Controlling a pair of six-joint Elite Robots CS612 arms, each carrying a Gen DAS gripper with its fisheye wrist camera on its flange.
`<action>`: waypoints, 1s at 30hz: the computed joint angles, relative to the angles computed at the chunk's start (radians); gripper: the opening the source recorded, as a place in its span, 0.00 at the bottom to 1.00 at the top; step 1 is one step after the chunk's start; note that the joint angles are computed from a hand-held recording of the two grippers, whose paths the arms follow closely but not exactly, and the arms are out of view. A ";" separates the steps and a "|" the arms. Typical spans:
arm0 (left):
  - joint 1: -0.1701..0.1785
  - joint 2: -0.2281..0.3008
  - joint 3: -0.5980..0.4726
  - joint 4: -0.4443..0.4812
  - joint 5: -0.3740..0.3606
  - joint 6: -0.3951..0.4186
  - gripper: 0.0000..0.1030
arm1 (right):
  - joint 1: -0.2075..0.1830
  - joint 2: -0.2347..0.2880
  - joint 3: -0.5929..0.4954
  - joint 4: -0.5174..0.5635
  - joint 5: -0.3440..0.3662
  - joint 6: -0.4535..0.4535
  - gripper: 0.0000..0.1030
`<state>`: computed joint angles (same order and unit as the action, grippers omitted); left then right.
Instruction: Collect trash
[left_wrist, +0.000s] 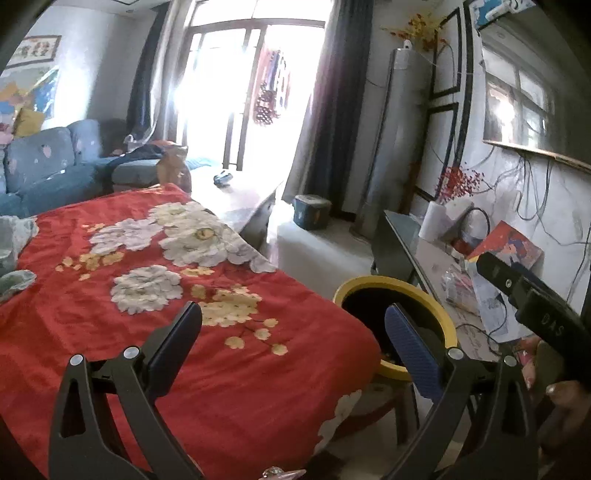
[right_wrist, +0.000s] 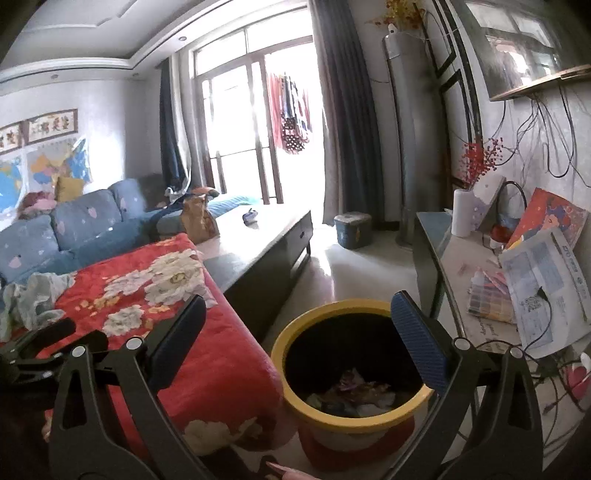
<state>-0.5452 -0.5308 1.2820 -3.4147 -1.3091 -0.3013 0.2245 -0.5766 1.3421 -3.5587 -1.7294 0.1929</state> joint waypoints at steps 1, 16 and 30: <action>0.000 -0.002 0.005 -0.009 0.006 -0.004 0.94 | 0.001 0.001 0.000 -0.004 -0.001 -0.004 0.90; 0.002 -0.010 0.020 -0.033 0.022 -0.019 0.94 | 0.008 0.005 -0.006 0.002 0.003 -0.048 0.90; 0.002 -0.012 0.021 -0.031 0.027 -0.020 0.94 | 0.009 0.006 -0.009 -0.005 0.003 -0.053 0.90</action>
